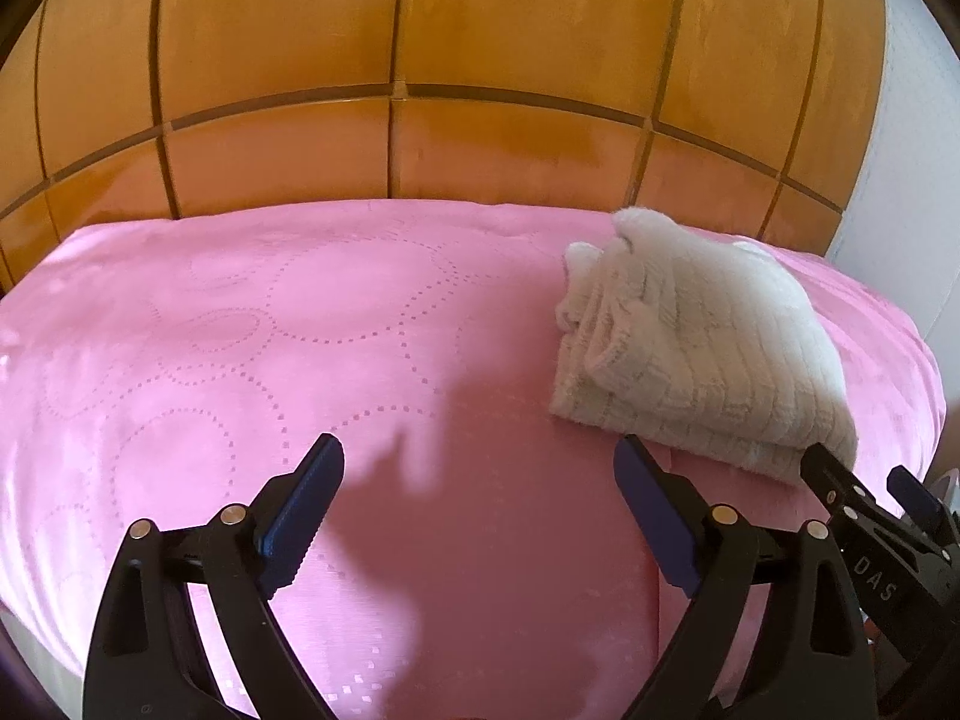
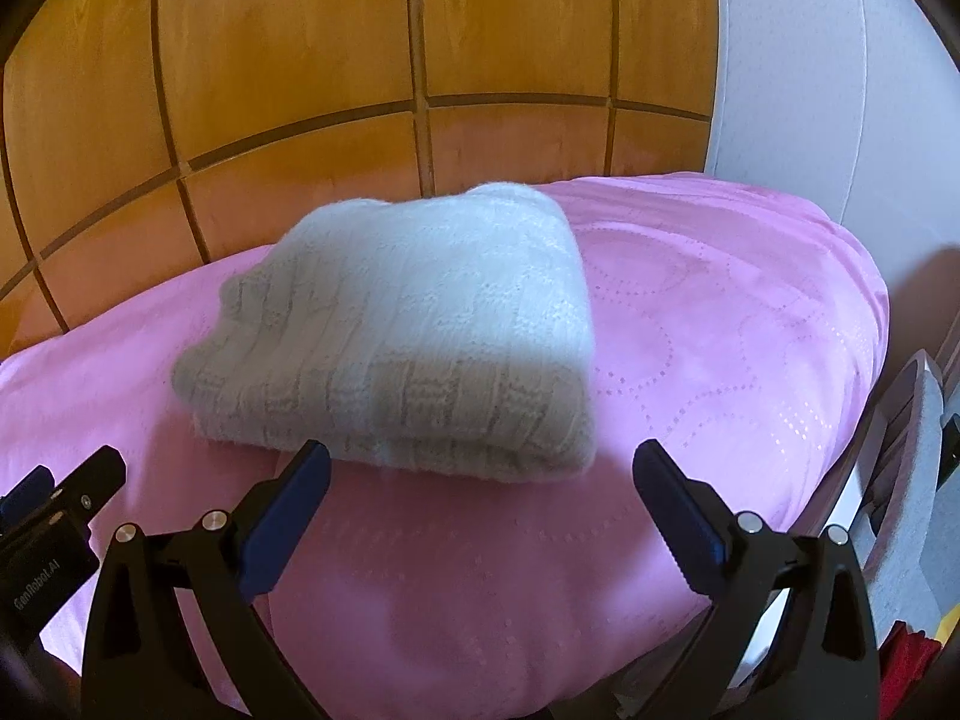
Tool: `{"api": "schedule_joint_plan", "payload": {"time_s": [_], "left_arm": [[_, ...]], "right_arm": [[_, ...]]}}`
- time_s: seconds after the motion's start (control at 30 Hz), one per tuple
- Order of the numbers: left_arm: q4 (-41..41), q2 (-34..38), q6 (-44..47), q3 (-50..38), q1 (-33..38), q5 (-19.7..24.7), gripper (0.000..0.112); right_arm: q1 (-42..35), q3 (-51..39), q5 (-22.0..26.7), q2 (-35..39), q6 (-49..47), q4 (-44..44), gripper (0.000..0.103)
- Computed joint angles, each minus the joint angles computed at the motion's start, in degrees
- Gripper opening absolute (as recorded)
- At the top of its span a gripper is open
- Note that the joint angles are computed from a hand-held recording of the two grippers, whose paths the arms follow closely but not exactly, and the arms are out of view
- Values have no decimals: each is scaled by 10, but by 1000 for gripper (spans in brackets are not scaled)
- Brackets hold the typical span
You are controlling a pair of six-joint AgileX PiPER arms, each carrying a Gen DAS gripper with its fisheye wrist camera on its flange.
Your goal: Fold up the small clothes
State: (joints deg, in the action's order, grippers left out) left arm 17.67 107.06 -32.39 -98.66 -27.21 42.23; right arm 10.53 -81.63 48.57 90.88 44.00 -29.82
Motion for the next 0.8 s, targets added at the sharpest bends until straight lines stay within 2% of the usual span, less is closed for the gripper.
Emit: {"api": "schedule_joint_plan", "payload": {"time_s": [0.8], "left_arm": [[21,-16,-10,21,0,-14,95]], "right_arm": [[-1,4,-16,-3,-21,11,101]]}}
